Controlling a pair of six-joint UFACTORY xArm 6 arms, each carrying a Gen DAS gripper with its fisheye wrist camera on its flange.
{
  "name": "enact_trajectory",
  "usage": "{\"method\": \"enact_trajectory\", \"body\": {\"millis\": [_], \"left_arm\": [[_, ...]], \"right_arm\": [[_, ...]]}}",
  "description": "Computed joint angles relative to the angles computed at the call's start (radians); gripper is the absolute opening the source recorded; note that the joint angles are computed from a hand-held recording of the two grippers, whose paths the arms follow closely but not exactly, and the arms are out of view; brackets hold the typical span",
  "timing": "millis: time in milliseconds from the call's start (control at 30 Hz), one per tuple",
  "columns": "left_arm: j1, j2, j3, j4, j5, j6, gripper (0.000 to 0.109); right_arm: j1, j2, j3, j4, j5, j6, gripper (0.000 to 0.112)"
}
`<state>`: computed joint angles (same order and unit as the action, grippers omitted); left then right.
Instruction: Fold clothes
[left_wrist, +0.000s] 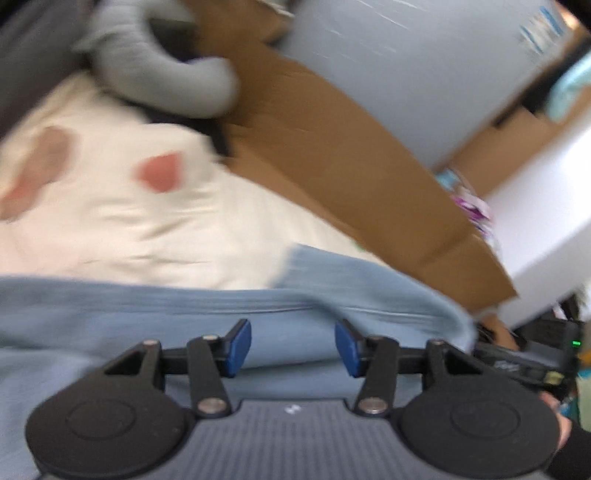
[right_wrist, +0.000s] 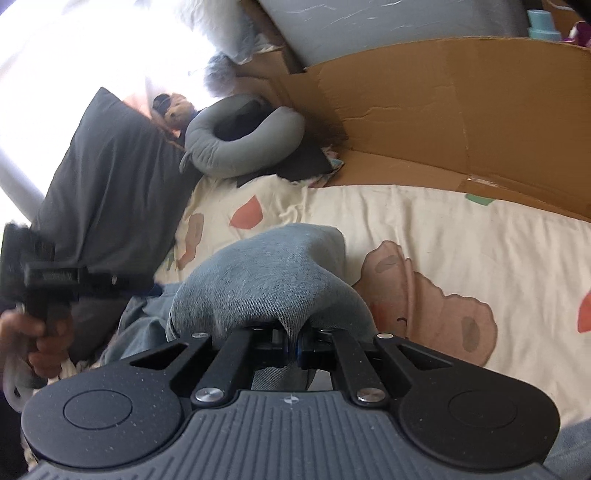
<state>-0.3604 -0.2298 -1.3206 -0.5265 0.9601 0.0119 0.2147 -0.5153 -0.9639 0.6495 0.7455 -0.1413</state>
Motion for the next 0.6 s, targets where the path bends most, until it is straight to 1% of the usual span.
{"method": "enact_trajectory", "body": {"millis": [100, 200, 367, 500, 600], "left_arm": [[0.059, -0.081, 0.068, 0.092, 0.019, -0.057, 0.053], [0.133, -0.142, 0.1, 0.171, 0.076, -0.102, 0.053], [0.234, -0.24, 0.152, 0.29, 0.143, -0.181, 0.053], [0.312, -0.32, 0.206, 0.34, 0.193, -0.244, 0.053], [0.35, -0.379, 0.242, 0.354, 0.23, -0.266, 0.053]], "right_arm": [[-0.006, -0.002, -0.022, -0.049, 0.011, 0.075, 0.002], [-0.01, -0.008, -0.049, -0.101, 0.026, 0.126, 0.002], [-0.032, -0.019, -0.104, -0.183, 0.062, 0.193, 0.002], [-0.064, -0.025, -0.149, -0.258, 0.096, 0.241, 0.002], [-0.091, -0.035, -0.176, -0.319, 0.133, 0.283, 0.002]]}}
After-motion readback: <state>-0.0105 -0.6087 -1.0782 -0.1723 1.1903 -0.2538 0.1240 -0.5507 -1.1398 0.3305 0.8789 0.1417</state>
